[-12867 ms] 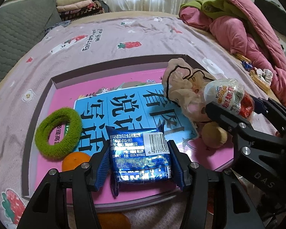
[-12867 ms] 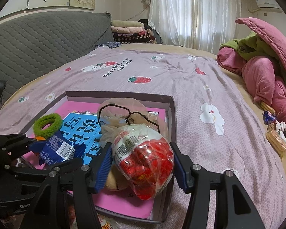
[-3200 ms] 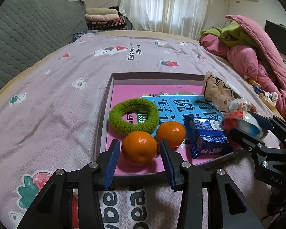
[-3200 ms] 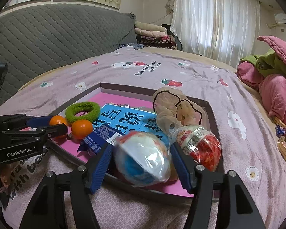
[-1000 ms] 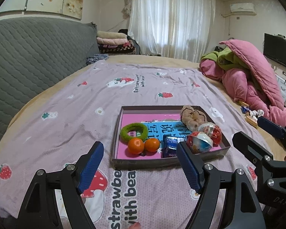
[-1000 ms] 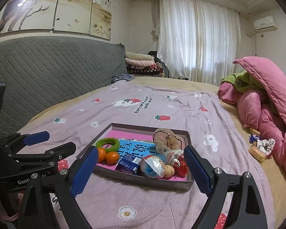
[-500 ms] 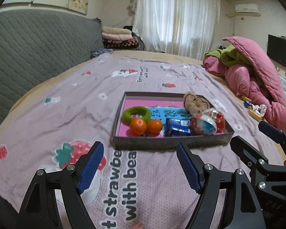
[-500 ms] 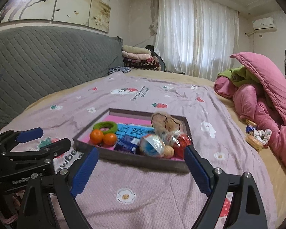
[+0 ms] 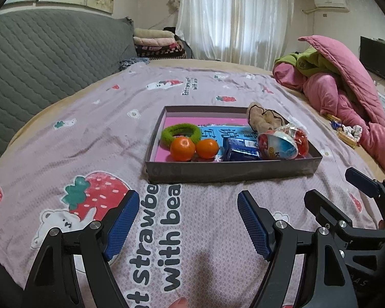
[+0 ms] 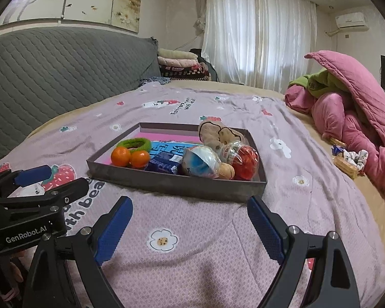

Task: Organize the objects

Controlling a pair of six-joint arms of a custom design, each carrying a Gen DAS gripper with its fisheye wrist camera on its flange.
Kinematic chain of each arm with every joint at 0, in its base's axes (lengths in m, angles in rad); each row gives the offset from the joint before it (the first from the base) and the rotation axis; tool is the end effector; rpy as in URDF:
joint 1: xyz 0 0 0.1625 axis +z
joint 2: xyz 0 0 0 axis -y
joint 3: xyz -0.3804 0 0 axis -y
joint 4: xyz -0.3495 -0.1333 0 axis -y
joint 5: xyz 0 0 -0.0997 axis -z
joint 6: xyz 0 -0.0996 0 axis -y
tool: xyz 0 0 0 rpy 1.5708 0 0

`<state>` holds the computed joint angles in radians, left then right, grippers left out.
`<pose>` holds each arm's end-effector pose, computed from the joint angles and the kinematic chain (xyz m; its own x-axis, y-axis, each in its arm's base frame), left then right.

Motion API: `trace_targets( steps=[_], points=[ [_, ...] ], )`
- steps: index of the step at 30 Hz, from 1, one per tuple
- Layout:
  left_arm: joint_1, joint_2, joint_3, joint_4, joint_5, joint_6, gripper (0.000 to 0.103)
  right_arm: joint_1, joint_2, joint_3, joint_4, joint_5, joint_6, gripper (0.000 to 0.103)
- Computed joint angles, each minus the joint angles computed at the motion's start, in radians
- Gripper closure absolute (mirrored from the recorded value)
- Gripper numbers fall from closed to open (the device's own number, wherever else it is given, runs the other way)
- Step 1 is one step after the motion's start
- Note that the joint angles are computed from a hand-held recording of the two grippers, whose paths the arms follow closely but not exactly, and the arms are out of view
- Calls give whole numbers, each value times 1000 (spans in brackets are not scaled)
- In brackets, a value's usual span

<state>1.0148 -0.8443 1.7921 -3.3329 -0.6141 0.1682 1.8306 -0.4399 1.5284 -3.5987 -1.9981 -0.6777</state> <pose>-0.1168 -0.5947 0.1961 -0.7312 -0.1003 -0.6748 0.4916 0.6084 -0.6231 0.2529 -0.5932 0.0418 -0.6570 -0.2880 0.6967 -0.7235 0.5005 -0.4755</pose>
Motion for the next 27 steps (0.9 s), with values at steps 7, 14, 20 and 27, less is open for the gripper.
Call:
trace_targets(
  steps=[7, 14, 20, 27],
  points=[
    [15, 19, -7, 1, -7, -5, 23, -11, 13, 1, -33, -4, -8, 12],
    [36, 41, -22, 8, -19, -7, 23, -29, 21, 6, -42, 2, 3, 12],
    [44, 51, -25, 1, -30, 3, 23, -35, 26, 10, -37, 1, -3, 12],
    [44, 58, -16, -4, -14, 0, 23, -40, 40, 16, -36, -11, -13, 12]
  ],
)
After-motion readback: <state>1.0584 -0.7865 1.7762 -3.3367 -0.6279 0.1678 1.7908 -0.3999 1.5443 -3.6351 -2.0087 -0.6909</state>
